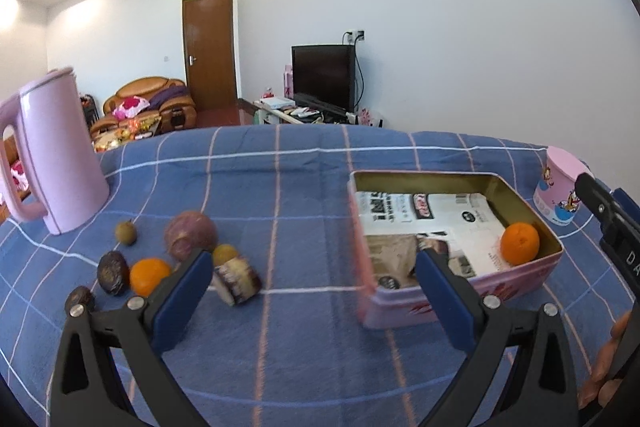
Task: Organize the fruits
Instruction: 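Withdraw both tools from the tin box back toward the fruits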
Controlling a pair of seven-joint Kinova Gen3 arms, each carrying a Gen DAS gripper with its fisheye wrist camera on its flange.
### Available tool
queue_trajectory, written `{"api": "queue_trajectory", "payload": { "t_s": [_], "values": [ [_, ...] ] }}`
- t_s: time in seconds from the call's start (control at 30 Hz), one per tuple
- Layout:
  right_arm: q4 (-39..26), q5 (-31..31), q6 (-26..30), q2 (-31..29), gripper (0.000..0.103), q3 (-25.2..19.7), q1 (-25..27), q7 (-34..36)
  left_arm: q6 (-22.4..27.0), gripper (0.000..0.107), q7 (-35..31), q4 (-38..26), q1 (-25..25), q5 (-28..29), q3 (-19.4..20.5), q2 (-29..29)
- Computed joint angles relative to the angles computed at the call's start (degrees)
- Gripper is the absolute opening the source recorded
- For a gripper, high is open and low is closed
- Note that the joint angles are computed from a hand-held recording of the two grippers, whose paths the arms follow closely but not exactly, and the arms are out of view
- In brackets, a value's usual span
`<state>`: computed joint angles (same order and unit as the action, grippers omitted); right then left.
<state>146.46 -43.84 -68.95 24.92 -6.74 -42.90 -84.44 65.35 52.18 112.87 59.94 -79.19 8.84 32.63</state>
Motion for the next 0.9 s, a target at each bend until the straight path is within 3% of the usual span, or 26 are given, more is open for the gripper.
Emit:
{"api": "queue_trajectory", "payload": {
  "t_s": [0.37,0.7,0.9],
  "values": [
    [-2.01,-5.73,2.24,-0.39,0.082,-2.33,-5.61,0.37,4.00,0.103,2.71,7.68,-0.03,1.17,1.49,-2.65],
    [-7.72,-8.31,5.32,0.93,0.082,-3.77,-10.85,5.65,3.04,0.103,9.10,16.35,-3.73,-0.14,4.09,-6.20],
    [-11.13,-7.90,7.60,2.02,0.082,-4.23,-12.58,8.35,-0.55,0.103,12.45,22.63,-7.91,-2.63,5.61,-9.31]
  ]
}}
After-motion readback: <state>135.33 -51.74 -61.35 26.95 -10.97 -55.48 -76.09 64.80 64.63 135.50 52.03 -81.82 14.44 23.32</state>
